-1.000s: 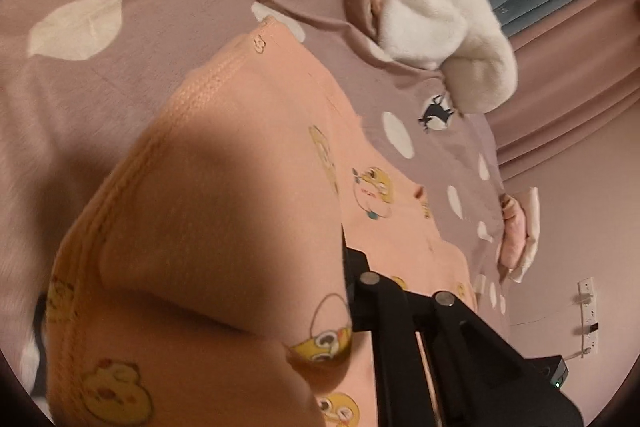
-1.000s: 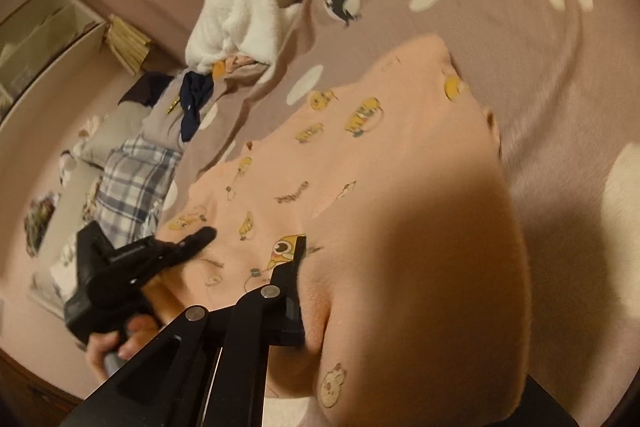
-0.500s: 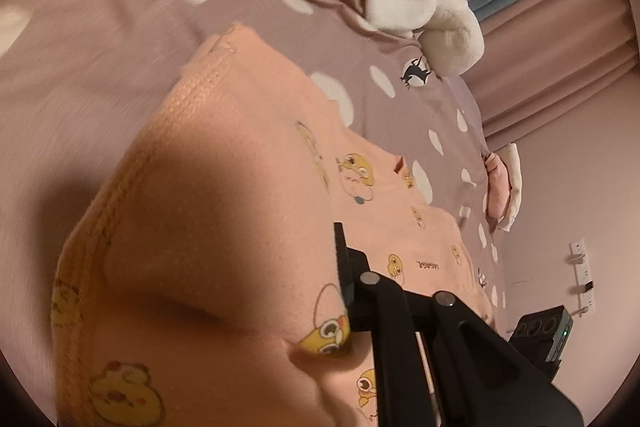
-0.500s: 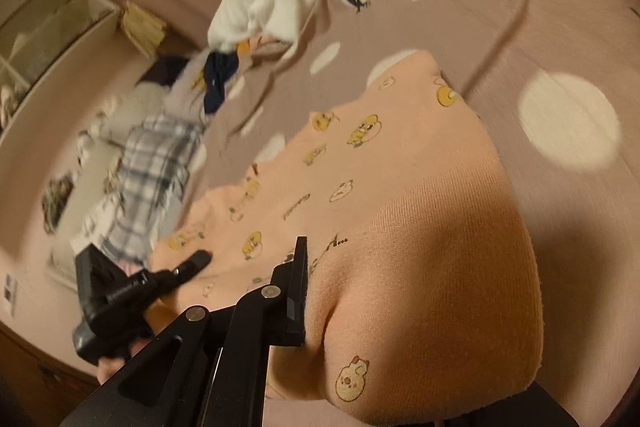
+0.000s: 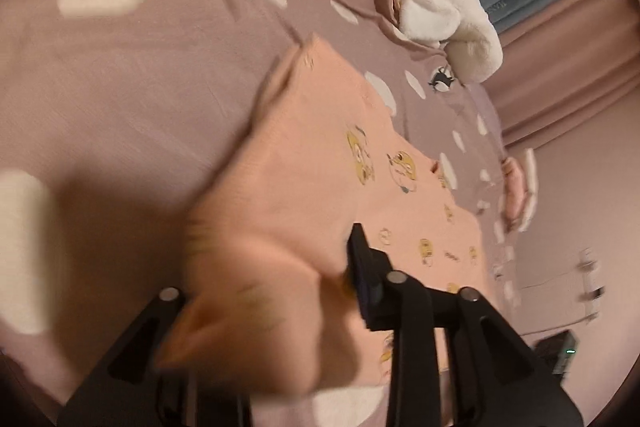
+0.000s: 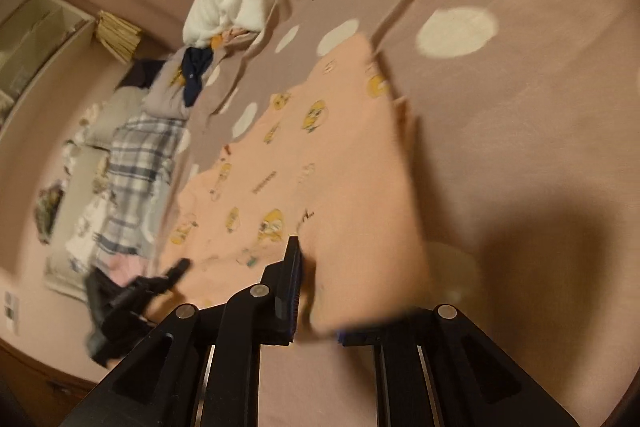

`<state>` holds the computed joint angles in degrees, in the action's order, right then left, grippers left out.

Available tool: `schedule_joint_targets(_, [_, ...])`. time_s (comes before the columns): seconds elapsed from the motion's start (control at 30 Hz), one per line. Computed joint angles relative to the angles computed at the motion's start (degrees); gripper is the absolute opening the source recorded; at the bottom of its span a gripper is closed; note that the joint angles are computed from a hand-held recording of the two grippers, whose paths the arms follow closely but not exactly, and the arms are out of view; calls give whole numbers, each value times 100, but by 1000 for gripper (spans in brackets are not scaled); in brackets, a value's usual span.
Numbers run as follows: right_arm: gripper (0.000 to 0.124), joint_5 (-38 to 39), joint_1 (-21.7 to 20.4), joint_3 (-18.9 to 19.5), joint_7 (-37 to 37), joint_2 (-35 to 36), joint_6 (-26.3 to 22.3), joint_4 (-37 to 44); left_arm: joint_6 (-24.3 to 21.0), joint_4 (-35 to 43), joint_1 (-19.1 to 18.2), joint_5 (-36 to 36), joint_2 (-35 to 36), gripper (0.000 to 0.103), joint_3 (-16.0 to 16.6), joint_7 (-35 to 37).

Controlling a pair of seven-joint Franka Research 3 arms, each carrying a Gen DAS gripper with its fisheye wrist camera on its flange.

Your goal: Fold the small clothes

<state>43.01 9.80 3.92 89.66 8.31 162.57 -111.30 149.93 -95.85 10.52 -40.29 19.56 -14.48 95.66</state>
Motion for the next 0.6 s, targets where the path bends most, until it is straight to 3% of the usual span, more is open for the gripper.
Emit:
schedule_joint_targets(0.07, [11,-540,121,-131,523,-157,155,-242,401,-266,-136,366,-209,41,152,-169])
schedule_joint_targets(0.13, [11,-690,133,-161,766,-238,301,-417,523,-344,-139,494,-253,45,185,-263])
schedule_joint_targets(0.3, [11,-922,126,-180,1291,-310,430,-599,848,-610,-356,1671,-400,44,592,-1298])
schedule_joint_targets(0.37, [11,-1374,184,-243,1640,-375,437,-654,837,-679,-351,2066,-447,44,669,-1601])
schedule_joint_targets(0.5, [11,-2723,288,-428,2953,-520,609,-873,897,-855,-29,1768,-519,44,426,-1397])
schedule_joint_targets(0.6, [11,-2832,203,-407,3287,-546,577,-944,937,-944,201,1098,-551,61,197,-952])
